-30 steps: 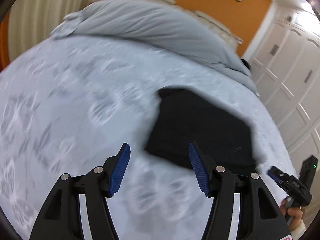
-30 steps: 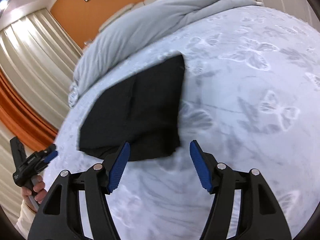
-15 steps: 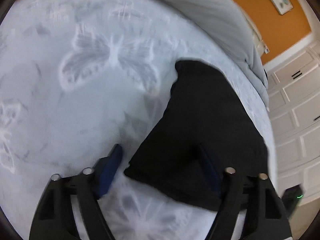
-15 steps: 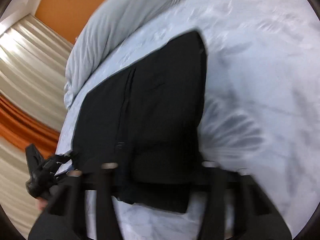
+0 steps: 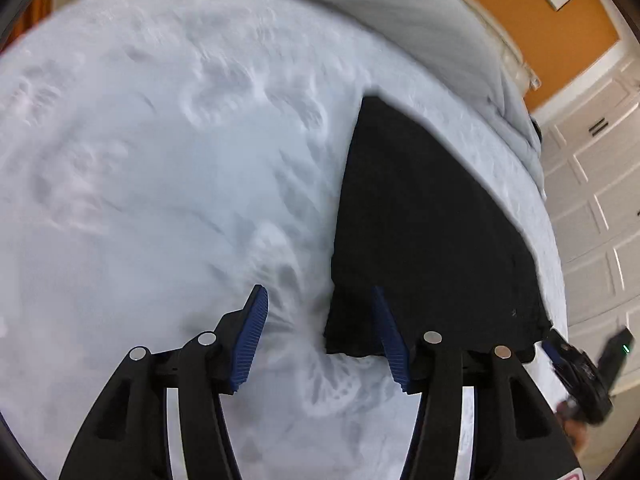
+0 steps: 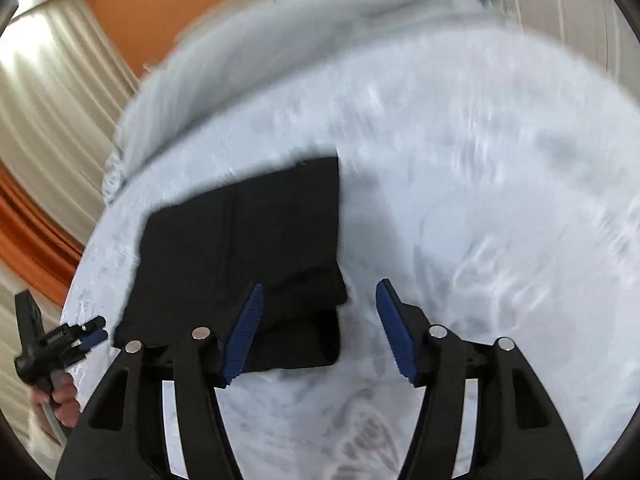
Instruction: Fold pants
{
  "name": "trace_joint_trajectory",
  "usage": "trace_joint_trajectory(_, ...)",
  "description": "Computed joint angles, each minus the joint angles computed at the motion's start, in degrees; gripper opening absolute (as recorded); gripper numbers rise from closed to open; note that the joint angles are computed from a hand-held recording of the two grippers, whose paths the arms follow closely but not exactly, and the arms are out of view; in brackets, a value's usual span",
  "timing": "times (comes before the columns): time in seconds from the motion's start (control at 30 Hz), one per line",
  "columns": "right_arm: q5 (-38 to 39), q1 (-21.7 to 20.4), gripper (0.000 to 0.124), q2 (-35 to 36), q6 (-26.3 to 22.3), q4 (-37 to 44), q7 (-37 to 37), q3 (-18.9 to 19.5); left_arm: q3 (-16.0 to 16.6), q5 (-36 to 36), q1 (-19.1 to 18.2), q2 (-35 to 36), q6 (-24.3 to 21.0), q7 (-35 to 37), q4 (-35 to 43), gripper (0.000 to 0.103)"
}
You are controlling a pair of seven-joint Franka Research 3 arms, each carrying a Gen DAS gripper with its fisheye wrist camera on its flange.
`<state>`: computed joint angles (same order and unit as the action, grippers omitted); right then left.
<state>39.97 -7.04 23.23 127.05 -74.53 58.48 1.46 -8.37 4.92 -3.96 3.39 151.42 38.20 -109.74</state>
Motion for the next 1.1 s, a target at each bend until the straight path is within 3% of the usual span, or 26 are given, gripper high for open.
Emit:
trace_joint_trajectory(0.1,2.53,0.44,0.050,-4.76,1.05,-4.91,-4.86,1.08,0.41,10.72,-0.81,-1.55,-2.84,-6.48,1.69,0.053)
trace_joint_trajectory(0.17,0.71,2.53,0.048,-5.99,2.18,-7.79,-7.08,0.81,-0.12,16.91,-1.60,-1.31,-4.82,-7.73,3.72,0.059)
trace_joint_trajectory(0.27,-14.51,7.99,0.043,-3.24,4.37,-9.44,1.80,-2.48,-1.20,26.11,-3.83,-0.45,-11.32,-9.87,6.76,0.063)
trace_joint_trajectory(0.37,-11.95,6.93,0.044,-8.72,5.50,-14.64,1.95,-2.20,-2.38,29.09,-5.86,-1.07,-17.71,-7.88,7.12,0.063)
trace_joint_trajectory(0.53,-3.17,6.25,0.054,-24.42,14.80,-28.62,-0.85,-3.58,-4.32,30.60,-7.06,-9.81,-16.75,-13.42,-2.13,0.070)
trace_joint_trajectory(0.67,-3.32,7.84,0.065,-32.77,22.22,-39.04,0.25,-4.65,-6.53,32.10,-7.68,-12.87,-16.59,-16.87,-5.11,0.076)
trace_joint_trajectory(0.9,-13.78,9.93,0.070,-35.43,26.27,-48.07,2.99,-4.03,-8.62,37.70,-8.52,-11.59,-18.67,-19.97,-5.60,0.080)
trace_joint_trajectory(1.03,-15.16,10.78,0.071,-35.05,27.37,-49.37,2.04,-4.61,-7.90,38.18,-9.00,-10.78,-15.41,-21.86,-5.85,0.080)
trace_joint_trajectory(1.1,-15.32,10.93,0.079,-34.48,27.87,-48.99,2.54,-4.66,-7.67,38.23,-9.18,-10.29,-14.47,-21.38,-5.57,0.080)
